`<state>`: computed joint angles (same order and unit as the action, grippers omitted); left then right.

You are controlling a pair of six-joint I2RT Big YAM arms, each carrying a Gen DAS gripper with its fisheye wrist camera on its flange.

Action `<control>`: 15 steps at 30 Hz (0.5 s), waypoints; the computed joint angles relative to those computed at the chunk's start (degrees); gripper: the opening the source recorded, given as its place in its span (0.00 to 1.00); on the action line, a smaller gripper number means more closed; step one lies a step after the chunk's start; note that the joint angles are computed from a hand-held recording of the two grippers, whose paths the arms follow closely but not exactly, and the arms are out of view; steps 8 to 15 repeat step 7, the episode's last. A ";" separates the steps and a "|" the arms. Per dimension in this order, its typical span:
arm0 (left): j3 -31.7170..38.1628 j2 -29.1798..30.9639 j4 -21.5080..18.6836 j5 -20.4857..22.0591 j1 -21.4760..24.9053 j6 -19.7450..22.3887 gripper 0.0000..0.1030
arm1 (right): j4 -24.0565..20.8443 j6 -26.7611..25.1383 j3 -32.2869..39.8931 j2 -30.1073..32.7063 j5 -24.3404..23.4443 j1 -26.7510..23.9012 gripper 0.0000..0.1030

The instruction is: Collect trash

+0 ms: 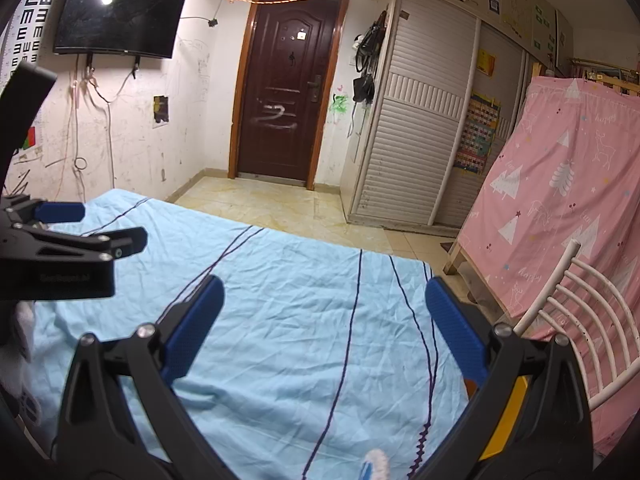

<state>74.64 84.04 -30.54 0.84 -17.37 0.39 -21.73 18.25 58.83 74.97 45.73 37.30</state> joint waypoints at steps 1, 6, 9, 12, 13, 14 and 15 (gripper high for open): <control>0.03 -0.01 -0.04 0.09 0.00 -0.04 0.84 | 0.00 0.00 0.00 0.00 0.00 0.00 0.94; 0.18 0.10 -0.23 0.12 -0.03 -0.17 0.84 | -0.03 0.11 0.06 0.05 0.05 0.03 0.94; 0.20 0.11 -0.28 0.09 -0.04 -0.14 0.84 | 0.00 0.08 0.02 0.04 0.03 0.02 0.94; 0.20 0.11 -0.28 0.09 -0.04 -0.14 0.84 | 0.00 0.08 0.02 0.04 0.03 0.02 0.94; 0.20 0.11 -0.28 0.09 -0.04 -0.14 0.84 | 0.00 0.08 0.02 0.04 0.03 0.02 0.94; 0.20 0.11 -0.28 0.09 -0.04 -0.14 0.84 | 0.00 0.08 0.02 0.04 0.03 0.02 0.94; 0.20 0.11 -0.28 0.09 -0.04 -0.14 0.84 | 0.00 0.08 0.02 0.04 0.03 0.02 0.94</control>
